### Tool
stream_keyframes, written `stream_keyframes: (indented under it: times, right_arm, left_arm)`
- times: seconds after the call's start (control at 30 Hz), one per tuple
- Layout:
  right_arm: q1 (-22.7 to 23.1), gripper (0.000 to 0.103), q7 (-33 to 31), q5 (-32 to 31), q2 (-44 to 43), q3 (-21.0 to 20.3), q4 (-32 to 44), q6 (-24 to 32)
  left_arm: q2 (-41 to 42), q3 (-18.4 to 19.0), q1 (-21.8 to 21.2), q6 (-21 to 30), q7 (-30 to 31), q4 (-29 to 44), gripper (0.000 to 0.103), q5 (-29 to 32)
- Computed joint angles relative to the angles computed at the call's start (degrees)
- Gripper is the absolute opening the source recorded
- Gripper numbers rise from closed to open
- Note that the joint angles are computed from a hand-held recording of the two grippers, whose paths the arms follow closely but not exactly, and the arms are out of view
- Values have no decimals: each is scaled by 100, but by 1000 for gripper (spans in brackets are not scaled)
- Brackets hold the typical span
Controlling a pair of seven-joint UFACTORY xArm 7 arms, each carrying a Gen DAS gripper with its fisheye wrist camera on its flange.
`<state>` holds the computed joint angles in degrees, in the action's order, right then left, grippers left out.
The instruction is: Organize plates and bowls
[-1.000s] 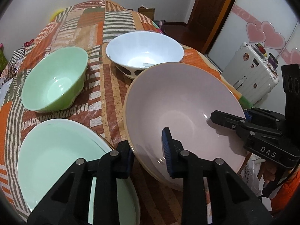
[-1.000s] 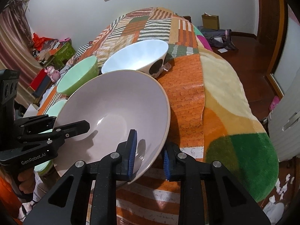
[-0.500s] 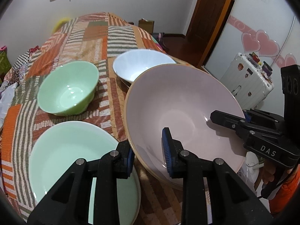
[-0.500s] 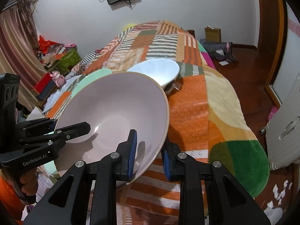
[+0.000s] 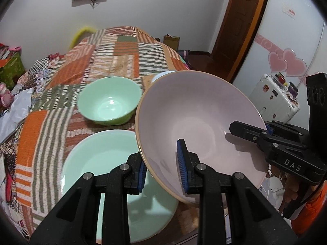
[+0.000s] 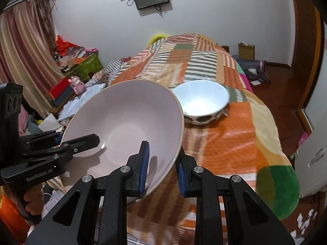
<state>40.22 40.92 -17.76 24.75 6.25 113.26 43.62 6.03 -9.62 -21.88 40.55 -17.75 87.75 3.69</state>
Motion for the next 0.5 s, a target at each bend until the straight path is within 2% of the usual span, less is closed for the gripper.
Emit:
stream_keyframes:
  times: [0.33, 0.5]
  right_arm:
    - [410, 22, -309, 76, 850, -79, 1348, 321]
    - [645, 22, -647, 294, 1579, -180, 2552, 687]
  left_arm:
    - [-893, 92, 330, -235, -175, -921, 27, 42]
    - [-1289, 124, 538, -336, -228, -1337, 27, 27]
